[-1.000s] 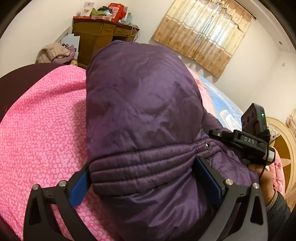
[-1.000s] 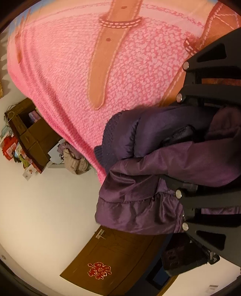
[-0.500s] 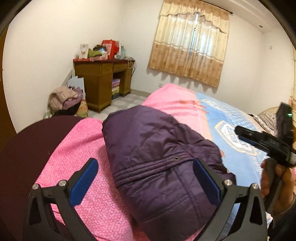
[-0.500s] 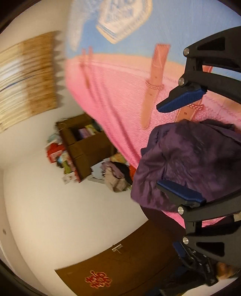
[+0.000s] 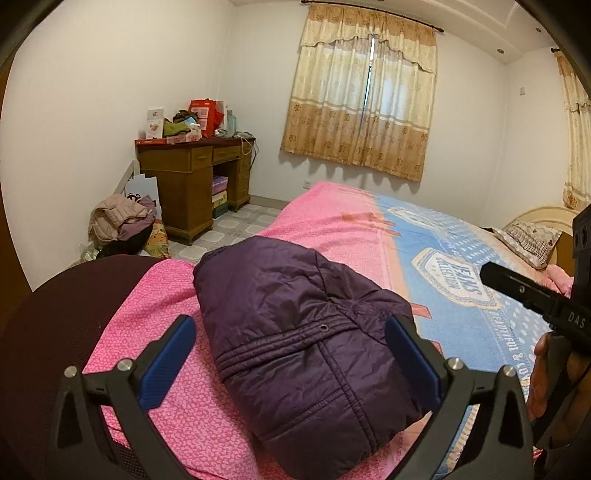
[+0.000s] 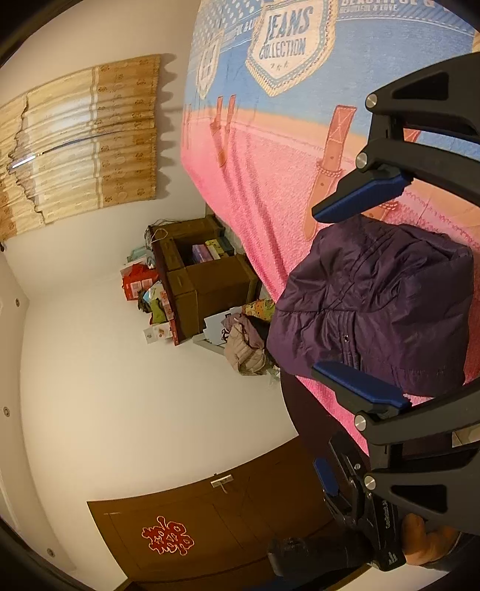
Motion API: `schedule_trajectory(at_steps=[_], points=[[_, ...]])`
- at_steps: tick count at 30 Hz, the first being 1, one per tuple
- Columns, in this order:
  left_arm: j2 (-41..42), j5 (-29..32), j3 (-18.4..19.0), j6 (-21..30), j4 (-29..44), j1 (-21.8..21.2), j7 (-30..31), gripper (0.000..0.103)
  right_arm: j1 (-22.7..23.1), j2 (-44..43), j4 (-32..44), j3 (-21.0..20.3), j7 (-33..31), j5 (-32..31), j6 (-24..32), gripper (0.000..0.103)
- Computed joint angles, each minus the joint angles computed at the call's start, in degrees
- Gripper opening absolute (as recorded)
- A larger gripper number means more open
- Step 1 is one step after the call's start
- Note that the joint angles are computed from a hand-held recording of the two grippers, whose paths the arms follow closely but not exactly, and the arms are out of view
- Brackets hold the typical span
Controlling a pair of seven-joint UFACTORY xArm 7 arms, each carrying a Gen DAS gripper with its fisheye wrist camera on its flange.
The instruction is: Fold large clothes
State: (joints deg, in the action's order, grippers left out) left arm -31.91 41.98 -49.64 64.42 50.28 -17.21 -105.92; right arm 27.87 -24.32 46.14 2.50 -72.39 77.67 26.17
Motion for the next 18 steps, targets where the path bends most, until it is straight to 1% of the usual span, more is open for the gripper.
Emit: schedule_trajectory(at_steps=[4, 18], points=[[0.1, 0.6, 1.0, 0.6, -0.3, -1.6, -0.8, 0.103, 0.1, 0.0, -0.1, 0.2, 0.2, -0.2, 0.0, 0.078], [4.9, 4.3, 1.8, 4.9, 2.5, -5.0, -2.1, 0.103, 0.5, -1.9, -1.5, -0.5, 0.6, -0.9, 0.0, 0.078]])
